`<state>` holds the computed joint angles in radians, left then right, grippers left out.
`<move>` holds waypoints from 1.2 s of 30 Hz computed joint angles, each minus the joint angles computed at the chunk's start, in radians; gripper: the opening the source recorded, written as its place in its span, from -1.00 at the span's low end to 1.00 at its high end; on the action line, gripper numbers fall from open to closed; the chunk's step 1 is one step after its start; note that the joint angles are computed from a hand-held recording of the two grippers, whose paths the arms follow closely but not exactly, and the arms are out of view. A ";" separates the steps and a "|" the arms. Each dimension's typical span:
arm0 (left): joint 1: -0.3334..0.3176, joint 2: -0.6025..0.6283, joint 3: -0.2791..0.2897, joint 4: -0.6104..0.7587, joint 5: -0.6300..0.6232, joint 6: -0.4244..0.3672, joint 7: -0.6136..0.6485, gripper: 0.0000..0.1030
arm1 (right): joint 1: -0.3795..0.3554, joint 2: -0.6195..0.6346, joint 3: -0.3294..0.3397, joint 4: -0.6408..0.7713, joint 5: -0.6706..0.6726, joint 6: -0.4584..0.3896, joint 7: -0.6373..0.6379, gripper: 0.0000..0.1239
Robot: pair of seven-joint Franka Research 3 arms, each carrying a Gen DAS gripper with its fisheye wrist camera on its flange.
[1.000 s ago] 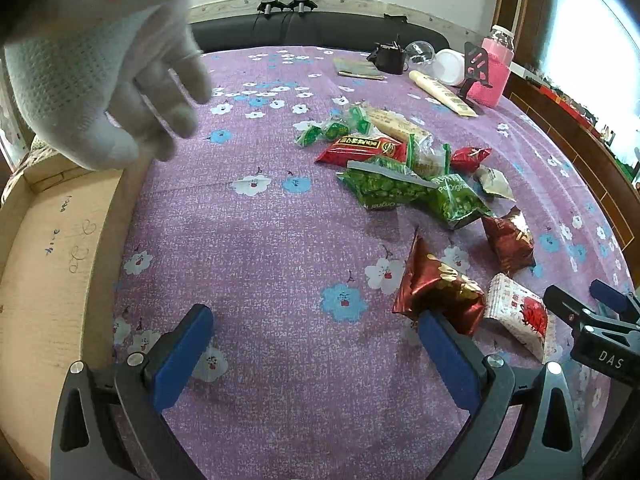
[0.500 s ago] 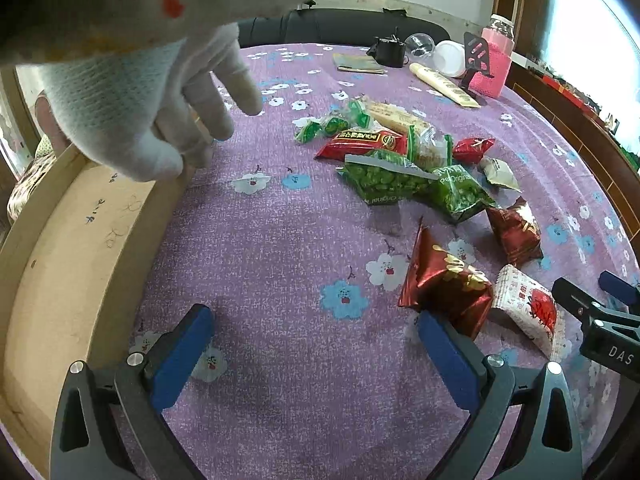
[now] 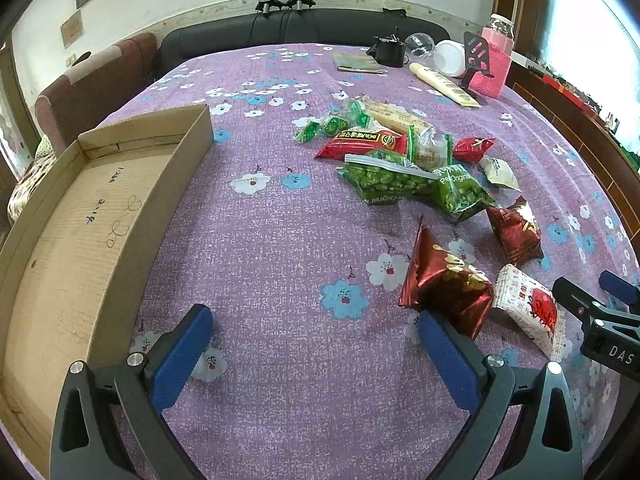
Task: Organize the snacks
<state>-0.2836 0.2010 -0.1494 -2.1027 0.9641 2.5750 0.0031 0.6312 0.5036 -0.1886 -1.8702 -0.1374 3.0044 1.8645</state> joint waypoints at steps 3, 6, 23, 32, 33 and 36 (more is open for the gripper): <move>-0.001 0.002 -0.001 0.004 -0.004 -0.005 0.006 0.99 | 0.000 0.000 0.000 0.000 0.001 0.000 -0.001 0.66; -0.003 0.003 -0.003 0.009 -0.017 -0.018 0.009 0.99 | 0.001 0.000 -0.001 0.000 0.001 0.000 -0.001 0.66; -0.011 -0.029 -0.026 -0.019 -0.110 0.051 0.088 0.58 | 0.011 -0.001 -0.010 0.000 -0.002 -0.002 0.015 0.66; 0.014 -0.250 -0.052 -0.173 0.221 0.133 -0.202 0.60 | -0.069 -0.019 0.084 0.016 0.032 -0.090 -0.074 0.66; 0.028 -0.264 -0.057 -0.192 0.209 0.153 -0.202 0.67 | -0.070 -0.017 0.086 0.014 0.029 -0.084 -0.075 0.66; 0.055 -0.288 -0.070 -0.243 0.112 0.177 -0.164 0.73 | -0.077 -0.022 0.093 0.004 0.029 -0.073 -0.085 0.66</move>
